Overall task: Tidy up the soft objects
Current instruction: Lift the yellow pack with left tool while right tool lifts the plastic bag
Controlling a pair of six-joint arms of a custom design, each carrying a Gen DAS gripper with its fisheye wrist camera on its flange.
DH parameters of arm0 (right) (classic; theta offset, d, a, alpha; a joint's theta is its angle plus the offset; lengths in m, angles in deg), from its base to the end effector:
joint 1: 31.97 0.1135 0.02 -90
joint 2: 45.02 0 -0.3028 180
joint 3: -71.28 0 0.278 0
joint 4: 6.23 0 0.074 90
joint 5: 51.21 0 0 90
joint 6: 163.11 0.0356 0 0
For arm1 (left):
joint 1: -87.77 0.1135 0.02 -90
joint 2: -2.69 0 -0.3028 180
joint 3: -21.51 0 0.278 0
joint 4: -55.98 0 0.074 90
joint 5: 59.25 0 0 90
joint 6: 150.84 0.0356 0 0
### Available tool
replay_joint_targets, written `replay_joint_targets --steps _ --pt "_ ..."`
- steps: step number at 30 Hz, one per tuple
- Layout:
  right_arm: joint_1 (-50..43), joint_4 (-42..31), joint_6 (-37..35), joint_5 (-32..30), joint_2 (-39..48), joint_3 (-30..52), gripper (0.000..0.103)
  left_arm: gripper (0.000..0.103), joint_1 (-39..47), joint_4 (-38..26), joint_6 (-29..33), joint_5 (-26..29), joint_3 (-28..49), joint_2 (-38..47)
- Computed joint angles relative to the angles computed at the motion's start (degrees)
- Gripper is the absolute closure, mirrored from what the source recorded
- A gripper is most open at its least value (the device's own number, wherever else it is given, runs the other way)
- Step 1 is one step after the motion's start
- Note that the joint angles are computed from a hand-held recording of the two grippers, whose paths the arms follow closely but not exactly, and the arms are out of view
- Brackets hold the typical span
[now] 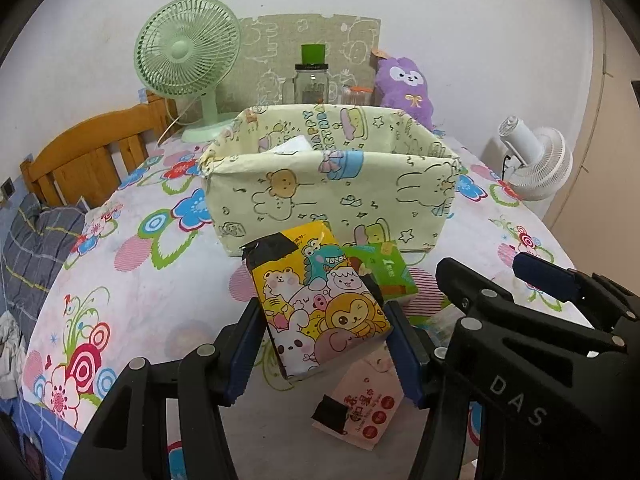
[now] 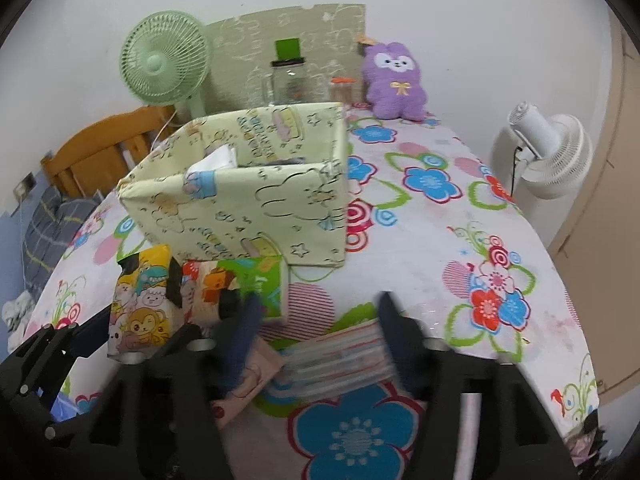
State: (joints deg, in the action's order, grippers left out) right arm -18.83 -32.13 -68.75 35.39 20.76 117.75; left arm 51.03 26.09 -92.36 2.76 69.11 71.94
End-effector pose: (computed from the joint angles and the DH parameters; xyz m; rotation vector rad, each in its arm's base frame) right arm 0.2287 0.0555 0.2200 -0.2102 2.3594 0.2180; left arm 0.1997 -0.1282 0.2115 -0.0961 2.3324 0.0246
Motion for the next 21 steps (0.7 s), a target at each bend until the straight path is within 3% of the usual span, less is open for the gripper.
replay_joint_targets --steps 13,21 --pt "-4.7 -1.7 2.1 -2.6 4.7 0.2 0.032 0.042 0.0 1.9 0.5 2.2 0.5 5.0" --pt "-3.7 -0.9 2.5 -0.6 7.1 0.8 0.032 0.042 1.4 2.9 1.0 2.6 0.9 6.9"
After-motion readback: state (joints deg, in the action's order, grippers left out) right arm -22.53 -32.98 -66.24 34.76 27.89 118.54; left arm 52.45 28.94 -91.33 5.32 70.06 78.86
